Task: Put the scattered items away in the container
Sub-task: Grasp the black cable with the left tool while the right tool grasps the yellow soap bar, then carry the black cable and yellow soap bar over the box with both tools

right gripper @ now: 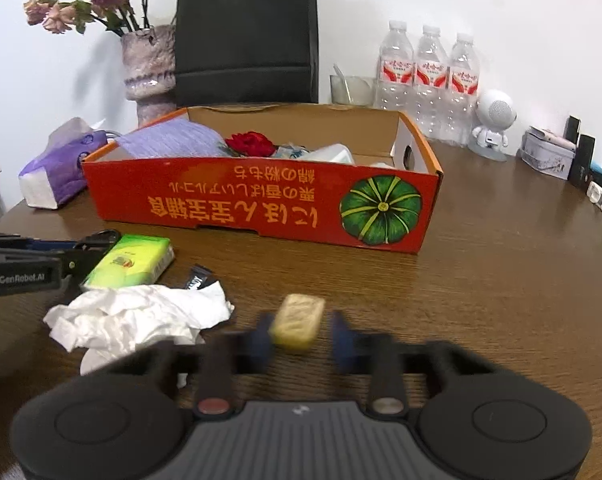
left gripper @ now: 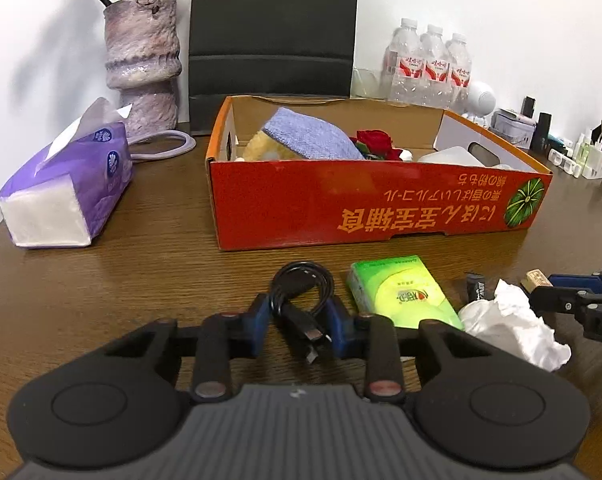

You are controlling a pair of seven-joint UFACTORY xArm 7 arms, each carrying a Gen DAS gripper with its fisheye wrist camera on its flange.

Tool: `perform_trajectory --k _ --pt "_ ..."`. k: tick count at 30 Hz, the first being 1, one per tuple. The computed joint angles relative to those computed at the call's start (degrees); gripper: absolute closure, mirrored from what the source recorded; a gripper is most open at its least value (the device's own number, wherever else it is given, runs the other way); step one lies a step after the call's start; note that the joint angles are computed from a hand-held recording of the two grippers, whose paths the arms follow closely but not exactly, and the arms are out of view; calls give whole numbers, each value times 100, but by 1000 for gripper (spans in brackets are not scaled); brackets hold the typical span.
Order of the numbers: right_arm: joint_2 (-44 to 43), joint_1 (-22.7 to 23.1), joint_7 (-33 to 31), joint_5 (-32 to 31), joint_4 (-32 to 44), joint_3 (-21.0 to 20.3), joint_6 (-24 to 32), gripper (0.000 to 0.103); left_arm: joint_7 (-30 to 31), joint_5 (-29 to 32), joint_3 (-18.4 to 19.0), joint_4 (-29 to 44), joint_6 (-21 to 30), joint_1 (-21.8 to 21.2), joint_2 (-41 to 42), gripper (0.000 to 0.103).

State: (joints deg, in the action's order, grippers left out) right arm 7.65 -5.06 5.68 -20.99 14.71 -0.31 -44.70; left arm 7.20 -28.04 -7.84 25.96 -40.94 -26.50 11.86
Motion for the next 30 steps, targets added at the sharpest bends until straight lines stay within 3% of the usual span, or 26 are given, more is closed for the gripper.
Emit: perform_trajectory --k 2,13,15,30 --pt "48 -170 267 -429 33 -43 -67 82 -17 10 -11 -24 -48 -7 -10 73" --pt "102 -147 156 -332 -25 -31 -329 82 -18 -44 -62 -130 -355 -35 -44 80" --pt "100 -148 167 -327 -29 -30 -345 82 -32 -41 -66 -147 -398 -27 -53 87" --pt "-147 -215 252 -435 -123 -101 -720 82 -271 -144 -281 -464 -1110 -21 -690 87"
